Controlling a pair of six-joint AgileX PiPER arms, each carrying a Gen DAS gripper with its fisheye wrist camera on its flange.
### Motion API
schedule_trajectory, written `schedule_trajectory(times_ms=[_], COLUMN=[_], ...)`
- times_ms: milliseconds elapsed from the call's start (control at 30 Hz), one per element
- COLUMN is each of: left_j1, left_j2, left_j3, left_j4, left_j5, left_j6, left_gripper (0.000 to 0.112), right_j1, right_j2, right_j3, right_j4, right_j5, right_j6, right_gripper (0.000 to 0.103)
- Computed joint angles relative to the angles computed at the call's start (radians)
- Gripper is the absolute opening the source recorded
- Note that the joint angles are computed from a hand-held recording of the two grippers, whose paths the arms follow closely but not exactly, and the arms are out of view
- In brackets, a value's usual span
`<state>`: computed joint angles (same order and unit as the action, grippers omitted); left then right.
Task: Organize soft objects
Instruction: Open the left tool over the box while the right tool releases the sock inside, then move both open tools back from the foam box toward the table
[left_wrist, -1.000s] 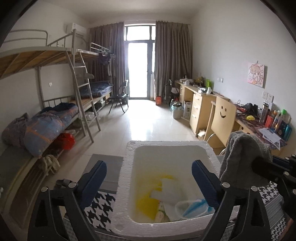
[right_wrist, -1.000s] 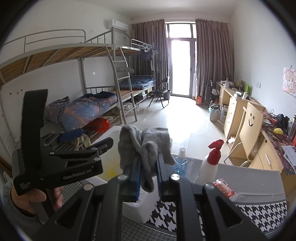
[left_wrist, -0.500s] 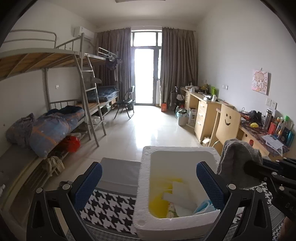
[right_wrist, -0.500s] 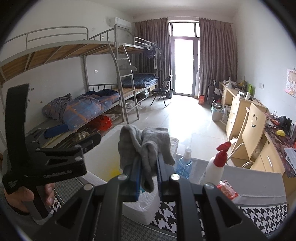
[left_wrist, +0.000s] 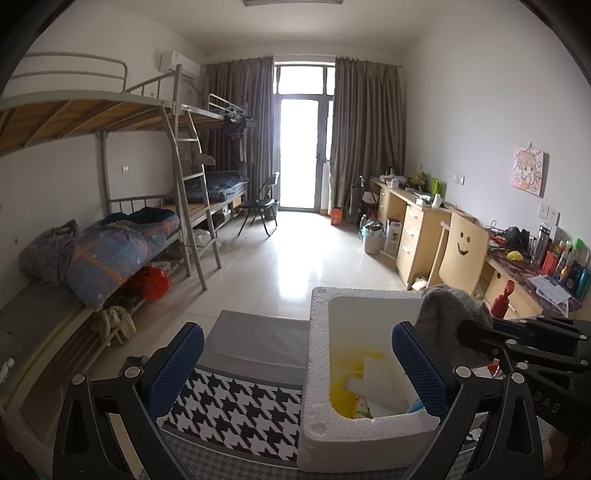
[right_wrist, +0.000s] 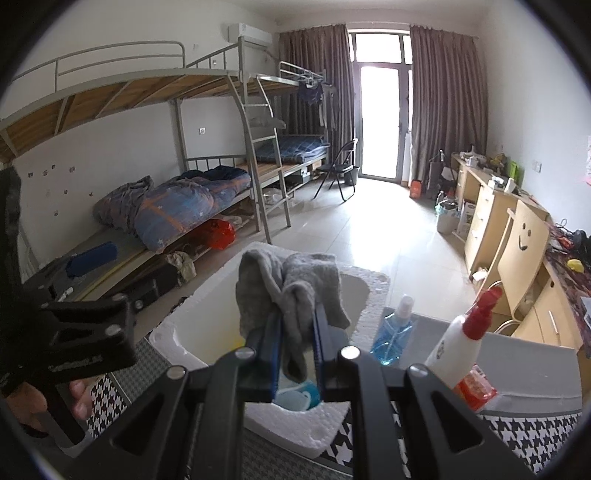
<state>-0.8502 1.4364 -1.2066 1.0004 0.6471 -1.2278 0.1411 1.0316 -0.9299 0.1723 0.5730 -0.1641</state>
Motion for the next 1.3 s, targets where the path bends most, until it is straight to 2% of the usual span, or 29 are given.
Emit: schedule_trajectory(times_ms=[100, 267, 500, 700, 800, 867, 900, 967, 1133, 1300], left_j1=[-0.001, 0.001, 0.013, -0.015, -0.032, -0.043, -0.041, -0.062, -0.090, -0.133], left_j2=[-0.007, -0.010, -0.020, -0.021, -0.026, -0.027, -0.027, -0.026, -0.038, -0.066], left_j3=[0.014, 0.025, 0.033, 0.022, 0.022, 0.022, 0.020, 0.018, 0.016, 0.035], left_j4=[0.006, 0.013, -0.004, 0.012, 0.022, 0.030, 0.022, 0.032, 0.032, 0.059], left_j5=[0.000, 0.004, -0.010, 0.012, 0.028, 0.040, 0.036, 0.053, 0.070, 0.105], left_j6=[-0.005, -0.013, 0.009, -0.009, -0.016, -0.023, -0.016, -0.031, -0.024, -0.057], left_gripper=[0.102, 0.102, 0.102, 0.102, 0.102, 0.102, 0.102, 0.102, 0.102, 0.102], right_j1=[0.002, -0.031, 0.000, 0.017, 0.038, 0.077, 0.100, 0.123, 0.086, 0.101], right_j2=[0.014, 0.039, 0.016, -0.024, -0.042, -0.058, -0.069, -0.082, -0.113, -0.149], right_j3=[0.001, -0.011, 0.008, 0.030, 0.036, 0.044, 0.049, 0.051, 0.051, 0.056], right_j4=[0.008, 0.065, 0.011, -0.033, -0.096, -0.211, -0.282, -0.344, -0.252, -0.286], right_j5=[-0.001, 0.002, -0.016, -0.021, -0.027, -0.035, -0.035, -0.028, -0.012, 0.007], right_j6=[-0.002, -0.055, 0.007, 0.044, 0.115, 0.234, 0.302, 0.359, 0.272, 0.306], right_gripper=[0.020, 0.064, 0.067, 0.068, 0.081, 0.094, 0.095, 0.095, 0.095, 0.095])
